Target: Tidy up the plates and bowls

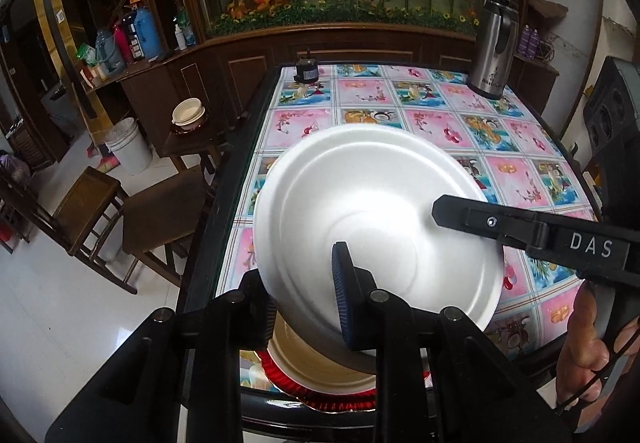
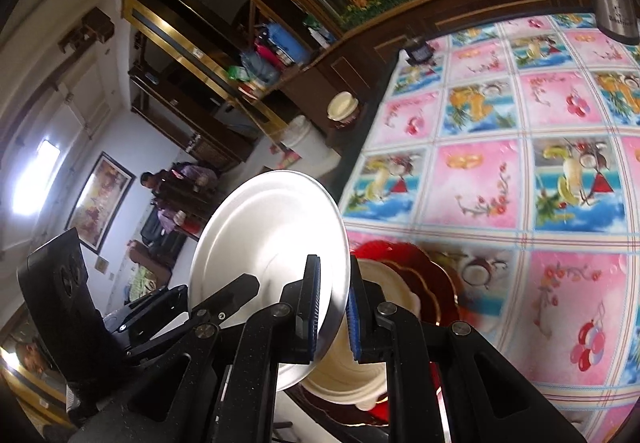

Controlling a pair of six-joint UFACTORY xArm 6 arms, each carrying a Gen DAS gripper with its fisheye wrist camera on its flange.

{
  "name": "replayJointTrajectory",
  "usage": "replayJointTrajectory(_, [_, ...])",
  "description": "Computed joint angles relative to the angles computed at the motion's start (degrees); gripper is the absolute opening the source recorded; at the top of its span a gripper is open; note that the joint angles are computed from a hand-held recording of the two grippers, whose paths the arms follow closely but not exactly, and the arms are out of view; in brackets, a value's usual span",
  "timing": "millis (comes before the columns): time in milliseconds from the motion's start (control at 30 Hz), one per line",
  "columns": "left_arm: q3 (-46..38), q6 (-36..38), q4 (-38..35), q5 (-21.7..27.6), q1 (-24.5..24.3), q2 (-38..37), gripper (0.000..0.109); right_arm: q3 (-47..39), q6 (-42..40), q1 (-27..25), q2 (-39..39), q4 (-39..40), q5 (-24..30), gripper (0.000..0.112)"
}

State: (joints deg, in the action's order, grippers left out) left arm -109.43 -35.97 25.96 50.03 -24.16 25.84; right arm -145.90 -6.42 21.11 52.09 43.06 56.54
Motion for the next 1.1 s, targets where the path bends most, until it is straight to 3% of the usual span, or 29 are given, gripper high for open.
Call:
replayJointTrajectory(367, [9.9,-5.8,-1.6,-2.1,0.9,-1.5,0.021,8.1,-0.8,1.4,-2.3,-2.8,2.2,0.014])
replayJointTrajectory(667, [10.5,-9.6,3.4,-1.3,-0.5,0.4,0.021,15.6,-1.5,2.6,-5.1,-7.2,-1.2,0.014])
replayJointTrajectory(1100, [11.9,-11.5,5.7,-2.7,-0.5,0.2,0.022,16.1,-0.7,3.2,-5.0,-9.7,-2.4,0.014])
